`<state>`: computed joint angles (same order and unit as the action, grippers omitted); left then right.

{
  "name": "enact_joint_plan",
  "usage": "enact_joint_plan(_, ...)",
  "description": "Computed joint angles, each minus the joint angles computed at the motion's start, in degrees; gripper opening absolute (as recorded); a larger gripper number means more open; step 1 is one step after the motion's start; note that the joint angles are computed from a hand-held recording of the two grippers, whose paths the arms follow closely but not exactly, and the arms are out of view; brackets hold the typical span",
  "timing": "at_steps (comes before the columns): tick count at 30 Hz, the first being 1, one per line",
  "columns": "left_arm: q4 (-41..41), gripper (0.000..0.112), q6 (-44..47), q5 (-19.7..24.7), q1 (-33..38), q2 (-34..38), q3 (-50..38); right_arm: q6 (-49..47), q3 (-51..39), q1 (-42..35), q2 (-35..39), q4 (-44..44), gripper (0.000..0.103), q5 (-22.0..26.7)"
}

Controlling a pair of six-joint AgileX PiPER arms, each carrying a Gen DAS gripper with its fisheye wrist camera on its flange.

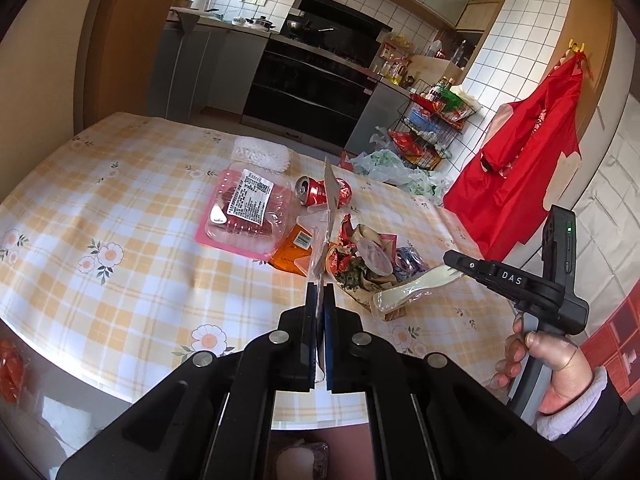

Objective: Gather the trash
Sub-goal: 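Lift the clear plastic lid with the right tool while the left tool holds the paper wrapper, then carry both tools over the bin and open them to drop the lid and wrapper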

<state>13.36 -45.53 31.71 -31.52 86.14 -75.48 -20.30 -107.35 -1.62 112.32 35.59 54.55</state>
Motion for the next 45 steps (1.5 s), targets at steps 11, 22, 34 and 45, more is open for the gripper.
enact_joint_plan(11, 7.7, 0.003, -13.0, 5.2, -7.1, -10.1, 8.9, -9.4, 19.4, -1.3, -16.5, 3.0, 0.017, -0.3)
enact_joint_plan(22, 21.0, 0.003, -31.1, 13.3, -21.0, -16.8, 14.3, -14.9, 38.4, -1.0, -29.5, 2.3, 0.017, -1.0)
enact_joint_plan(34, 30.4, 0.003, -45.6, 22.1, -35.6, -20.1, 17.6, -17.7, 47.7, -0.8, -36.7, 5.0, 0.040, 0.9)
enact_joint_plan(45, 30.5, 0.003, -49.3, 20.9, -38.0, -21.3, 19.2, -9.4, 48.2, 0.7, -43.2, -1.7, 0.093, -6.2)
